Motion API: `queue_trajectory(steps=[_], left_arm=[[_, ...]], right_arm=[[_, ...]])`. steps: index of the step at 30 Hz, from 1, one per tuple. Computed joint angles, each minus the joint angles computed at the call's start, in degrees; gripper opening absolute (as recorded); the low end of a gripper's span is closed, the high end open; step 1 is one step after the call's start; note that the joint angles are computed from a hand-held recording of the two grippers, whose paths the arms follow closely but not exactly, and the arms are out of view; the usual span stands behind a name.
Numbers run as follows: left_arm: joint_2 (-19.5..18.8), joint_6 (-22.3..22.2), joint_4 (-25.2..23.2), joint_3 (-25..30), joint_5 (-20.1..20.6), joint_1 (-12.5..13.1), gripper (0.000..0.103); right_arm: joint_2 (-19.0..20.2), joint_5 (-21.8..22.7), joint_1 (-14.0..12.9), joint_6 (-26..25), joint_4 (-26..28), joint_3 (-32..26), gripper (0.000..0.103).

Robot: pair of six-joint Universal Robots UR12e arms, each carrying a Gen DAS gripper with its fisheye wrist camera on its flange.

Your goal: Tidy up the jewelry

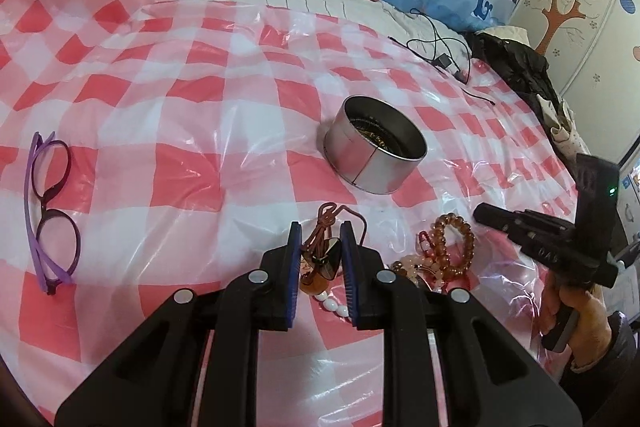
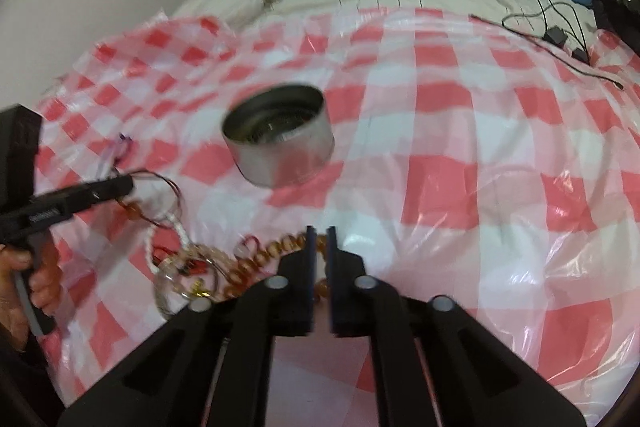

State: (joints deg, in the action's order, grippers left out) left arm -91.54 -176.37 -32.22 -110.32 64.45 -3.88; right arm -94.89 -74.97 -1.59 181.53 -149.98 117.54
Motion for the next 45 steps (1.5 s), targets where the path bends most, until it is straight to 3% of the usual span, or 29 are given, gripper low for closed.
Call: queue_trajectory(steps=[1,4,7,8,9,24,31,37,40,45], left_arm=[[-0.05,0.07,-0.18,0.05,0.15,-0.07,0.018],[-0.09,0.35,-0.26,0.05,0.32,-0.14,0.018],[-0.16,0.8,-0.39,0.17,0.9,-0.44,0.018],[-0.15,0.92,-0.34,0.17,0.92,-0.47,0.018],[-0.1,1.05,-0.17,0.12,0.68,-0.45,0.018],[0.35,0.16,4.21,0.78,-4.89,-0.71,0.018],[-3.15,-2.02,6.02,5.68,-7.18,-2.97,0.018],[-8.43,-7.39,7.5,10.15,-10.77,-4.0,0.018],[-10.53,-7.54,5.6,11.78,-8.94,-4.76,0.018],[-12.72,-5.9,-0.88,14.37,0.14,-6.16,0.019]], right_arm=[[0.17,-0.65,0.25,0.06,0.44,-0.06,0.052],[0.78,-2.6,1.3,-1.76,1.41,-0.41,0.053],[1.67,-5.13,2.36,-3.77,4.25,-1.07,0.036],[1.67,-5.82,2.51,-4.07,3.83,-0.95,0.02],[1.55,-6.08,2.44,-4.11,3.39,-0.84,0.013],[-1.27,4.54,-0.28,-0.89,-8.18,0.58,0.012],[-0.03,6.41,-1.24,0.92,-11.26,-1.64,0.012],[1.14,7.37,-1.91,0.96,-10.93,-3.34,0.012],[1.08,7.45,-2.12,0.48,-10.27,-2.87,0.012],[2.03,9.67,-2.34,1.15,-10.08,-3.42,0.012]])
